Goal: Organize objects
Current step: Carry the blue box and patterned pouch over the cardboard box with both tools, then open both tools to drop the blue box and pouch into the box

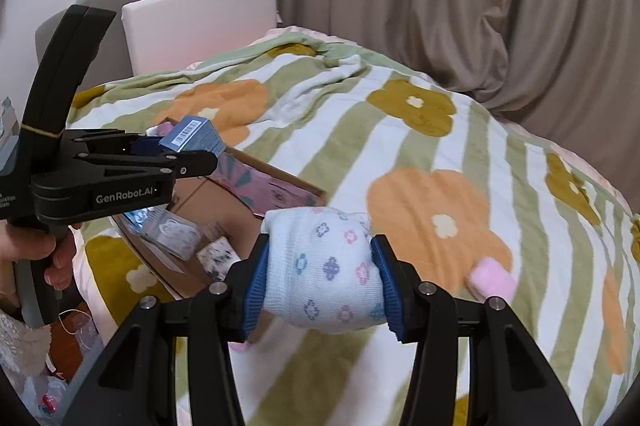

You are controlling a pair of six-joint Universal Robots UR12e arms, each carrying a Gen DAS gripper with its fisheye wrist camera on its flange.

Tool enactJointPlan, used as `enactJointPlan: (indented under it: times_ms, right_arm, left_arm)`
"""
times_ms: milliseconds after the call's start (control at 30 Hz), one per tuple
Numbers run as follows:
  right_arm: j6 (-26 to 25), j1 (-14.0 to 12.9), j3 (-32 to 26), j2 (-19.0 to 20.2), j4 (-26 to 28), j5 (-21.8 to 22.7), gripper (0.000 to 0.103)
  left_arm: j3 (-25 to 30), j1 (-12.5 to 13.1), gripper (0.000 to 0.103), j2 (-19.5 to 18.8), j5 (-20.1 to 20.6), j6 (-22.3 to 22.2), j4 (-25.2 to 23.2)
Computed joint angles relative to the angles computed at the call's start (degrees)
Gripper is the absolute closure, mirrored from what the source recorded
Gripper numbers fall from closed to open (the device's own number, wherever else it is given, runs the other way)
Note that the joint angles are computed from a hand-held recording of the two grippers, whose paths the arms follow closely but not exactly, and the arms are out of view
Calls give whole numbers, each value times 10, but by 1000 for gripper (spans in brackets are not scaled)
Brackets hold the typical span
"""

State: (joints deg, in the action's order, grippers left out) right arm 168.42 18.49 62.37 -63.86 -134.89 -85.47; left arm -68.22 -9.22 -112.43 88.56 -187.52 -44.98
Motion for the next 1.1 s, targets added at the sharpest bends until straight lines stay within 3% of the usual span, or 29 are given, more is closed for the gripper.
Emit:
enactJointPlan:
  times_ms: [300,567,1100]
  right_arm:
    - [0,25,-57,44,48,0,57]
    - [3,44,-86,73,85,-5,57]
    - [17,52,-115,94,117,-9,57]
  left_arm:
    - [-33,38,68,10,-31,-6,1]
    - [-49,58,68,7,-52,0,4]
    - [-38,63,68,-9,-61,24,0]
